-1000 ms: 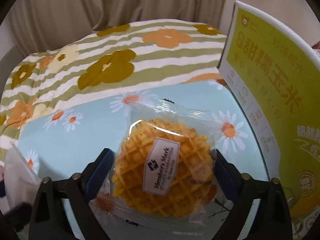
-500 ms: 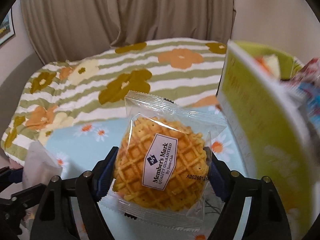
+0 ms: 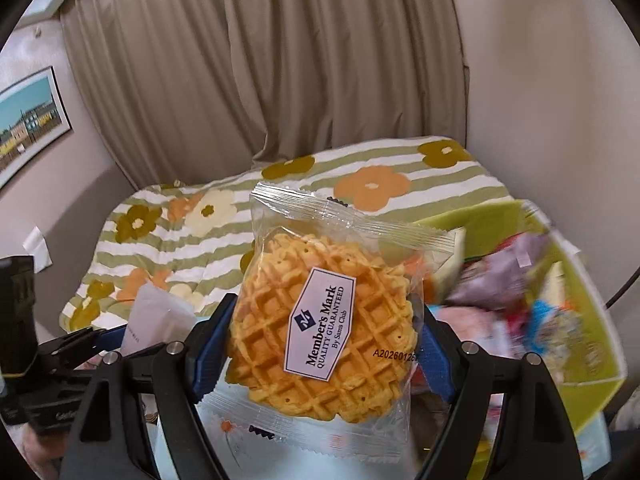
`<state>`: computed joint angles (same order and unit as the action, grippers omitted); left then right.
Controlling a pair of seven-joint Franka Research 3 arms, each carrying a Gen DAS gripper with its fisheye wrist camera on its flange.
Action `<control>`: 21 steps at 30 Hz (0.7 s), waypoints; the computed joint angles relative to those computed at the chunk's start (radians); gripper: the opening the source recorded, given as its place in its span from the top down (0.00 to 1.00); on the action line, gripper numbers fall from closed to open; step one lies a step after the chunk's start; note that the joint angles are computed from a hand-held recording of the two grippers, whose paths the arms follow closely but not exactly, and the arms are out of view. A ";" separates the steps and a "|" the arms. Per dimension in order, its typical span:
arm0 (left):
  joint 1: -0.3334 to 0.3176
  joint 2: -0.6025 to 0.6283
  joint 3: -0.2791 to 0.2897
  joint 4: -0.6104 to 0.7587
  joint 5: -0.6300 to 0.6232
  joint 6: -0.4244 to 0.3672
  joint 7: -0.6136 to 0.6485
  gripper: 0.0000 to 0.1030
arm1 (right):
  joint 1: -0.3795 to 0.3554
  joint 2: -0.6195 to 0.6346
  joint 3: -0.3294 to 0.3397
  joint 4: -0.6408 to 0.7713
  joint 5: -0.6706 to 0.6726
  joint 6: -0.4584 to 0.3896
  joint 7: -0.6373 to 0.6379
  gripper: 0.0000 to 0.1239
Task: Organize snacks
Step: 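Carry both packets over the yellow box and open both tools to drop them in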
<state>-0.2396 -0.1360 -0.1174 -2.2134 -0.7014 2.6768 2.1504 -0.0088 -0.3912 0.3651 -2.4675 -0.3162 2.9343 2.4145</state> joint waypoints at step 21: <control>-0.205 0.195 -0.206 0.154 0.787 0.058 -1.092 0.41 | 0.255 -0.332 -0.590 -0.291 0.397 -0.118 -0.829 0.37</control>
<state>-0.4445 0.0591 -0.3234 -2.0594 0.0859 2.7353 1.0588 0.2459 -0.7235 -0.2245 -2.7587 0.0810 2.8165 1.5851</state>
